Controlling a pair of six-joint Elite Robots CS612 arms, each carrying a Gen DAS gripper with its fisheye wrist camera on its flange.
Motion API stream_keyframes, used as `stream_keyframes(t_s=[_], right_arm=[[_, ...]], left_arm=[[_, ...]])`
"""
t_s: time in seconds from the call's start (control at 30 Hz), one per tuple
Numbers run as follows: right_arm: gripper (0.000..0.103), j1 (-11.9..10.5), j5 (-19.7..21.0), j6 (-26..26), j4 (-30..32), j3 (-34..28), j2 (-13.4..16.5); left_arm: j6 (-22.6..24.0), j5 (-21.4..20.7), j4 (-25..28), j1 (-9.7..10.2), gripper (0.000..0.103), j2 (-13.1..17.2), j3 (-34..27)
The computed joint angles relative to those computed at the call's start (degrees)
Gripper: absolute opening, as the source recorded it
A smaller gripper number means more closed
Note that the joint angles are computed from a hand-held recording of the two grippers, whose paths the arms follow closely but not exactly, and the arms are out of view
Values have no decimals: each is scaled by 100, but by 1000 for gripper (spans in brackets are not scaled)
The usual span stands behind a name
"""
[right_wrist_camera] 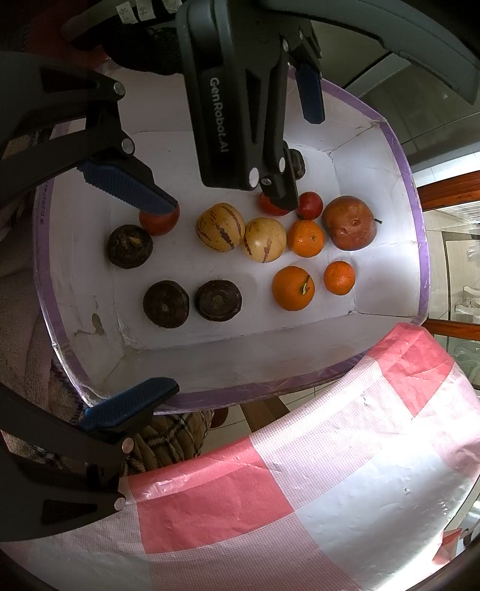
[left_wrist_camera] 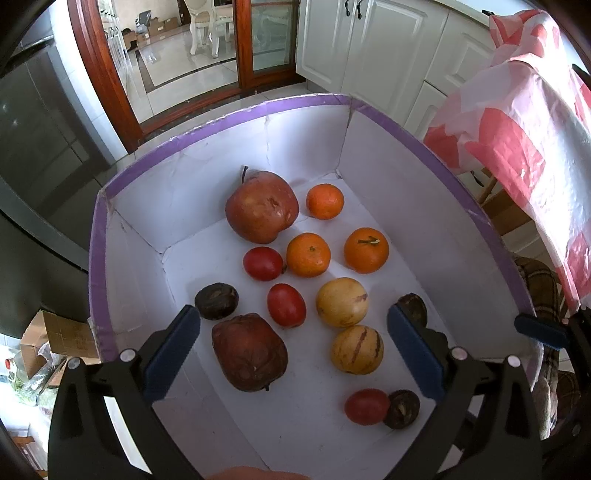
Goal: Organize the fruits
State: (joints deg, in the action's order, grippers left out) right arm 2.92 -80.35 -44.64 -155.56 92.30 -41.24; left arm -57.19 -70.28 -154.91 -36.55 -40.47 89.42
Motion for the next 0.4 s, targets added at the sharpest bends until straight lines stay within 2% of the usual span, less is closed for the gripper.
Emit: stream_keyframes(t_s=[0.4], right_arm=[[87, -31, 96, -83, -61, 99, -65]], left_arm=[[63, -108, 189, 9, 101, -30, -24]])
